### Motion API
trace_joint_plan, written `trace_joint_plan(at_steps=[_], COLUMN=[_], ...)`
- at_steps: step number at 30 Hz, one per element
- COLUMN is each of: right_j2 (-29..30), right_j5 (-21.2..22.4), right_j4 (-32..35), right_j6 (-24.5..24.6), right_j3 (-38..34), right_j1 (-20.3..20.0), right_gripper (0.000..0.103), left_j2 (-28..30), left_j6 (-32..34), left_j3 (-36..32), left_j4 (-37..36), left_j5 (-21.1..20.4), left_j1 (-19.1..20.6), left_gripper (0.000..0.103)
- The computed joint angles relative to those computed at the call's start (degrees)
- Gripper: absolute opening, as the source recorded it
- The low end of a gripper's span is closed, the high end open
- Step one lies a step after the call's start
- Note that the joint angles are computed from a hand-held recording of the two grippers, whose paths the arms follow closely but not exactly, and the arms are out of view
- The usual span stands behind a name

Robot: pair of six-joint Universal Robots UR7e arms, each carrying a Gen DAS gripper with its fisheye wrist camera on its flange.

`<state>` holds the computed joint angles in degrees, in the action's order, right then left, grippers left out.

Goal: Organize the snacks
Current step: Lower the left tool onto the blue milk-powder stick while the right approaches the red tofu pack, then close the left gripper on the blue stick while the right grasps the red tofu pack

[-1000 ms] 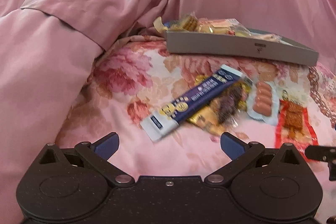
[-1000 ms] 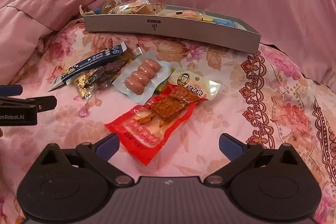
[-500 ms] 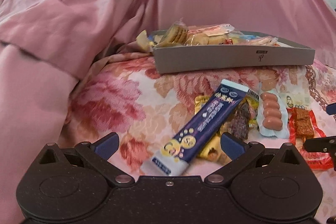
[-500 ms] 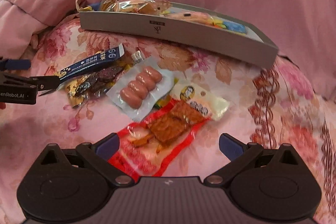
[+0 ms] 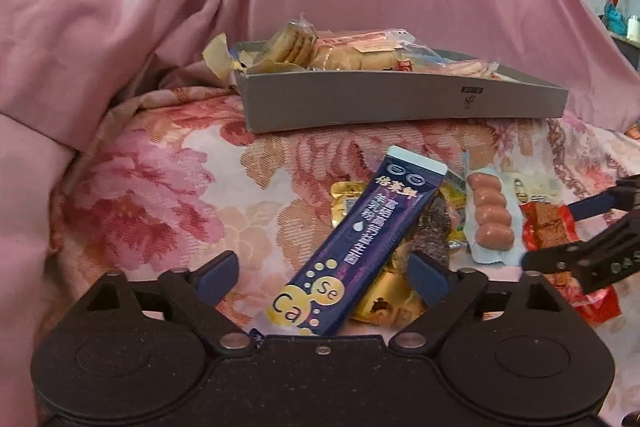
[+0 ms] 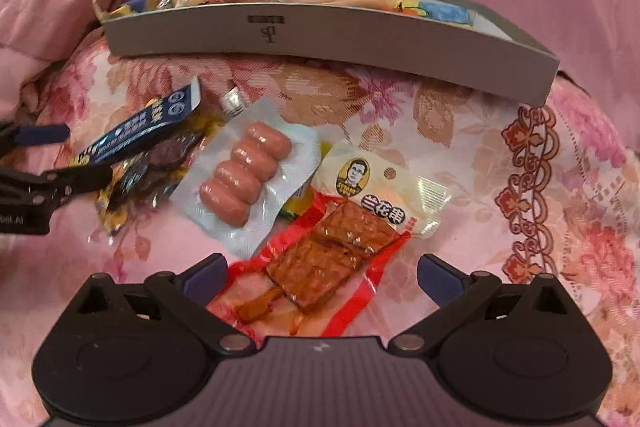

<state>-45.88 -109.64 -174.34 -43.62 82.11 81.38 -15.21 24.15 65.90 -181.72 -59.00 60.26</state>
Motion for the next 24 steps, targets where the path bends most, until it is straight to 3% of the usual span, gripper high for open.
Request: trace_joint_plan(at_steps=[10, 15, 21, 24], right_j2=[0.6, 0.3, -1.5, -2.6], right_j5=[1.5, 2.9, 5.2, 6.3], right_j4=[-0.3, -1.2, -1.7, -0.1], right_j6=[0.8, -0.9, -3.2, -3.0], right_j3=[-0.2, 0.7, 2.9, 3.6], right_j1=[-0.3, -0.7, -1.6, -2.1], right_gripper=[0.094, 0.089, 0.072, 0.068], left_j2=[-2.2, -2.8, -3.9, -4.6], left_j6=[-8.4, -10.1, -15.9, -19.3], left_j3=[-0.4, 0.3, 1.7, 3.5], left_j4=[8.3, 10.3, 14.1, 14.9], left_j5=[-5.0, -4.8, -3.0, -2.1], left_j1=[1.1, 0.7, -0.4, -1.0], left_gripper=[0.063, 0.055, 0.050, 0.048])
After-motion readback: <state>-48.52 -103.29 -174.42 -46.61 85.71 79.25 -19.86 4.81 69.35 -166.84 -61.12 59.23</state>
